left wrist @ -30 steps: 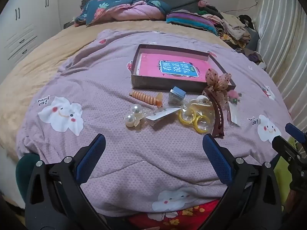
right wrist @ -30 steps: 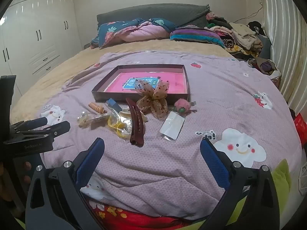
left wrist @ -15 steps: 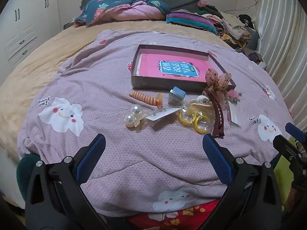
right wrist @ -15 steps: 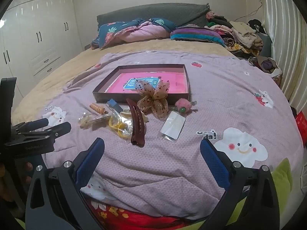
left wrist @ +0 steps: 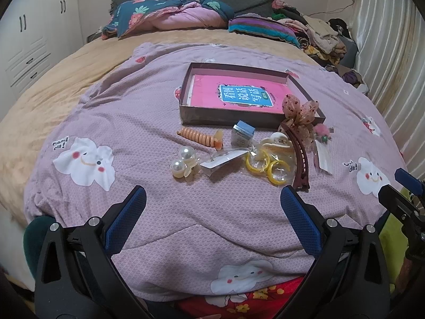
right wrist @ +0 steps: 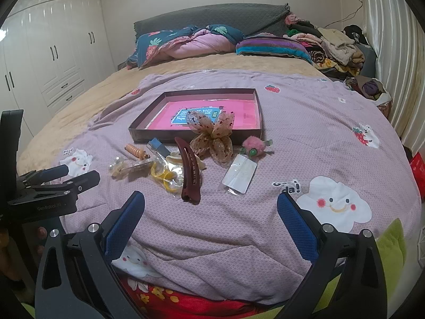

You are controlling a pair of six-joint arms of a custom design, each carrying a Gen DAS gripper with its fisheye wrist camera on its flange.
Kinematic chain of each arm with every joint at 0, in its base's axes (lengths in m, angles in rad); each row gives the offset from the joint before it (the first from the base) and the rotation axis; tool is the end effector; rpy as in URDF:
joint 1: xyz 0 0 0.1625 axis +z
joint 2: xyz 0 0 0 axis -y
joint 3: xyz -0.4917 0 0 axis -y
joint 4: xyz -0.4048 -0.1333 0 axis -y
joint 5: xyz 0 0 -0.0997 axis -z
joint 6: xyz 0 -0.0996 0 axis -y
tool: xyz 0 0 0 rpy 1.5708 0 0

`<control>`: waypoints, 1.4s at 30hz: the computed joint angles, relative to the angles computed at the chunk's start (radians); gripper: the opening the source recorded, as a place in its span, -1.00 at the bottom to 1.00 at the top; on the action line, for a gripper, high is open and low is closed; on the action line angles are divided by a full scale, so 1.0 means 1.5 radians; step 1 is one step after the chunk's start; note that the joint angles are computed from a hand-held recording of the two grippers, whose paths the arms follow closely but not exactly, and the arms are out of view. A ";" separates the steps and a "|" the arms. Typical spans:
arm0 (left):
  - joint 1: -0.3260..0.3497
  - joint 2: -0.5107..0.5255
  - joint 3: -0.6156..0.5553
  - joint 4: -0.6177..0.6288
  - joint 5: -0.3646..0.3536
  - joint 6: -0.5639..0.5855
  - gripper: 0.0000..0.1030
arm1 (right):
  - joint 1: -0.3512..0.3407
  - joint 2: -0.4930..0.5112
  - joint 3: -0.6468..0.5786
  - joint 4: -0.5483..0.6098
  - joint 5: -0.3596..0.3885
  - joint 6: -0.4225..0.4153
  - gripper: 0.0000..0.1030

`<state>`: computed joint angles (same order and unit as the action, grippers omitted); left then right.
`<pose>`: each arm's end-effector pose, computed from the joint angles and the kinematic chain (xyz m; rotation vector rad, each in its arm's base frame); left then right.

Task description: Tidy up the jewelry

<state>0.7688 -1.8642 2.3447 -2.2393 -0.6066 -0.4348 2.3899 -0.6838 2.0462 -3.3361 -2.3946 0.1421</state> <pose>-0.0842 -0.3808 0.4089 0.3096 2.2915 -0.8780 0.4671 -0.3542 0.0539 0.6020 -2.3623 0.9302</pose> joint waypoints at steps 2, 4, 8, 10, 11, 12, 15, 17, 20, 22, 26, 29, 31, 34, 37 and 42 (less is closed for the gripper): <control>0.001 0.002 -0.002 0.000 -0.002 0.001 0.84 | 0.001 0.001 -0.001 0.002 0.000 0.002 0.92; 0.003 0.004 -0.004 -0.001 -0.005 0.002 0.84 | 0.003 0.000 -0.001 0.005 -0.001 0.005 0.92; 0.002 0.004 -0.008 0.002 -0.003 0.002 0.84 | 0.000 -0.001 -0.002 0.002 0.003 0.003 0.92; 0.002 0.006 0.002 -0.009 -0.001 0.004 0.84 | 0.000 -0.001 -0.002 0.002 0.004 0.002 0.92; 0.004 0.007 0.001 -0.012 -0.001 0.006 0.84 | 0.000 0.000 -0.002 0.002 0.004 0.002 0.92; 0.005 0.009 0.001 -0.013 -0.001 0.006 0.84 | 0.000 -0.001 -0.002 0.002 0.003 0.002 0.92; 0.010 0.015 0.000 -0.024 -0.001 0.014 0.84 | 0.000 -0.001 -0.002 0.002 0.005 0.002 0.92; 0.013 0.019 -0.001 -0.034 -0.001 0.020 0.84 | 0.000 0.000 -0.002 0.001 0.004 0.002 0.92; -0.001 0.006 0.005 -0.019 0.003 0.010 0.84 | 0.000 0.000 -0.002 0.000 0.004 0.003 0.92; 0.000 0.007 0.005 -0.022 0.003 0.012 0.84 | 0.000 -0.001 -0.002 0.001 0.004 0.004 0.92; 0.000 0.004 0.005 -0.018 0.002 0.013 0.84 | 0.000 0.000 -0.003 0.002 0.004 0.004 0.92; 0.000 0.004 0.005 -0.020 0.004 0.013 0.84 | 0.000 -0.002 -0.002 0.002 0.005 0.004 0.92; -0.001 0.004 0.005 -0.017 0.004 0.010 0.84 | 0.000 -0.002 -0.002 0.002 0.005 0.004 0.92; -0.001 0.004 0.006 -0.018 0.003 0.011 0.84 | 0.000 -0.002 -0.003 0.003 0.006 0.005 0.92; -0.001 0.004 0.006 -0.018 0.003 0.011 0.84 | 0.000 -0.002 -0.001 0.002 0.006 0.005 0.92; 0.002 0.003 0.003 -0.016 -0.004 0.018 0.84 | 0.000 -0.002 -0.003 0.003 0.006 0.005 0.92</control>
